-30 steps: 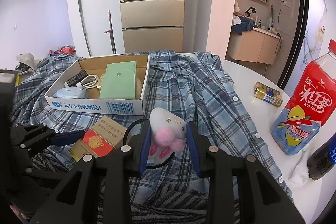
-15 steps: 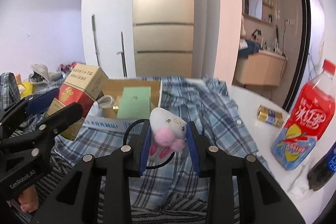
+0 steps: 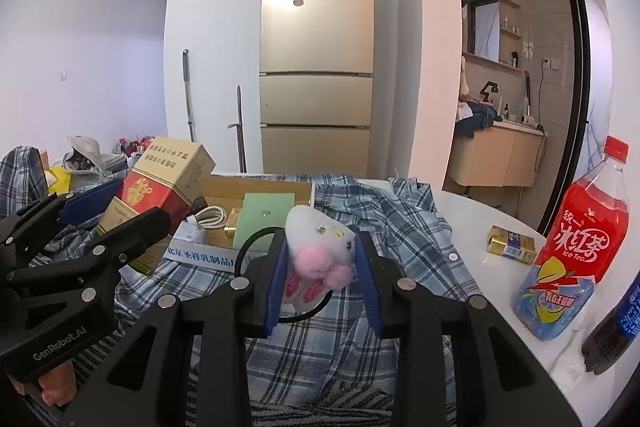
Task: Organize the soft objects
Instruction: 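Carry the cigarette pack and plush bunny with both grippers over the box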
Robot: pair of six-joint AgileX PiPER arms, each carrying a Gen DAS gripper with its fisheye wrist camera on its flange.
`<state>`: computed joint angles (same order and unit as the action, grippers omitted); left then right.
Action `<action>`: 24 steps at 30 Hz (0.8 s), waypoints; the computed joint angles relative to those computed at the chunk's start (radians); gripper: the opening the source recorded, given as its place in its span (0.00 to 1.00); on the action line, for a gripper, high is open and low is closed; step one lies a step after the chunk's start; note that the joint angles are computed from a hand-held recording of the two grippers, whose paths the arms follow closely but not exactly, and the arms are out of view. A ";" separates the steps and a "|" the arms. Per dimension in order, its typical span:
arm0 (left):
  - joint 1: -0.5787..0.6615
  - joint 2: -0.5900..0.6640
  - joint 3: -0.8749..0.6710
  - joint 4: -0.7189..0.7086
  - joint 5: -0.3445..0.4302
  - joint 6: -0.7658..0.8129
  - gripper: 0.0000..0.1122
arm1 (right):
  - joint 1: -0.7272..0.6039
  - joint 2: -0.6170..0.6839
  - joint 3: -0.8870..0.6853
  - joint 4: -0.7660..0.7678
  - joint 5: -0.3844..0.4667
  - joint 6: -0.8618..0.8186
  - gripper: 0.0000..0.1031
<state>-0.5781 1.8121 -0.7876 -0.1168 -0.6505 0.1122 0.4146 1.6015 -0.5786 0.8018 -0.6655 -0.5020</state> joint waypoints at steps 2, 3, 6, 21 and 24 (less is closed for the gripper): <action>-0.002 -0.006 -0.004 -0.017 0.020 0.014 0.52 | 0.005 -0.006 0.009 -0.010 -0.023 0.012 0.31; -0.001 -0.014 0.000 -0.019 0.021 0.013 0.52 | 0.012 -0.010 0.011 0.008 -0.039 0.004 0.31; 0.009 -0.052 0.021 -0.034 0.010 0.023 0.52 | 0.033 -0.025 -0.003 0.079 -0.058 -0.055 0.31; 0.094 -0.208 0.019 -0.079 -0.020 0.086 0.52 | 0.101 -0.105 -0.210 0.285 -0.049 -0.329 0.32; 0.119 -0.201 -0.038 -0.049 -0.004 0.083 0.52 | 0.109 -0.058 -0.295 0.290 -0.077 -0.388 0.32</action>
